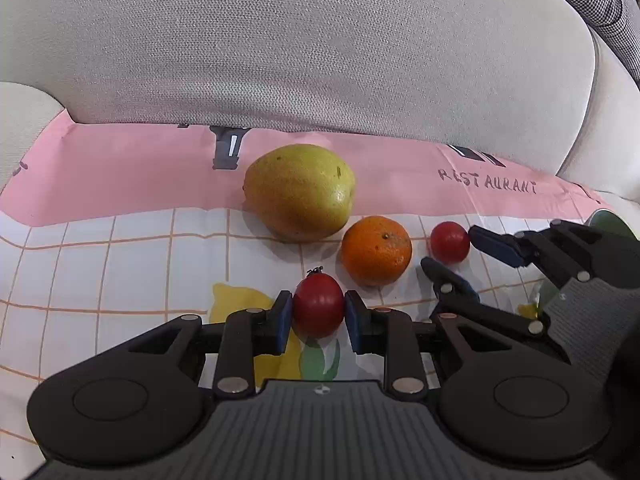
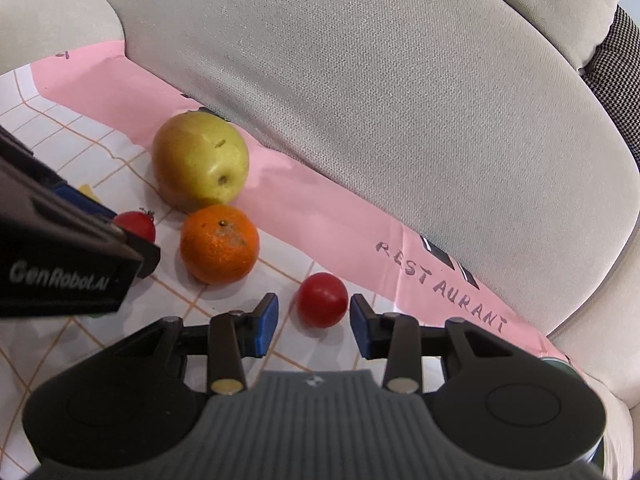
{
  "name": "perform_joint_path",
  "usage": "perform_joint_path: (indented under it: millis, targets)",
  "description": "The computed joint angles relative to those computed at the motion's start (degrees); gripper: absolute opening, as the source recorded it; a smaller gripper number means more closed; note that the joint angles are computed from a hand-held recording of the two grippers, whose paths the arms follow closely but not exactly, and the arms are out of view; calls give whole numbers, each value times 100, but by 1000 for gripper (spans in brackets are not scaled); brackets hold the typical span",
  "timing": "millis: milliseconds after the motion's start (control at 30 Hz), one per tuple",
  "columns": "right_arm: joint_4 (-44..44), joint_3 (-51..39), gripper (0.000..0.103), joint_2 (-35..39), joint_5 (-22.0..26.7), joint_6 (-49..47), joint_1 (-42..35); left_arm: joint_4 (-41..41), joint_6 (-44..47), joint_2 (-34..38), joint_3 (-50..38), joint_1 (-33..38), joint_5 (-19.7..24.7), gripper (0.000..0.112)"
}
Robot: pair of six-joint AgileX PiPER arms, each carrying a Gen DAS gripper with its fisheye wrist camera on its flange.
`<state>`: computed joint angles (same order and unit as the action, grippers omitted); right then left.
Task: Organize fruits
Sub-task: 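Close the left tool on a red tomato while the right tool grasps another tomato, then carry the tomato over the colander while the right tool carries its tomato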
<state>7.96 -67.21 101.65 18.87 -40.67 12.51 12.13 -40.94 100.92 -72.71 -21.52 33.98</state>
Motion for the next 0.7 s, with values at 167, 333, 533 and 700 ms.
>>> perform_joint_path:
  millis: [167,333,533,700]
  targets:
    - [-705,-78,30,78,2,749,101,-56,26,-18,38,-10,-31,31]
    - [-400,-95,24,28,102,517,15,4,-79,-73,130,-48,-108,31]
    - [880,277,23,-470,185,-799,-180,126,-437,-358,352,-169,-120,31]
    - [1937,529,23,-1026,568,-1875,-456,440,-1030,-726,475,-451,-50,31]
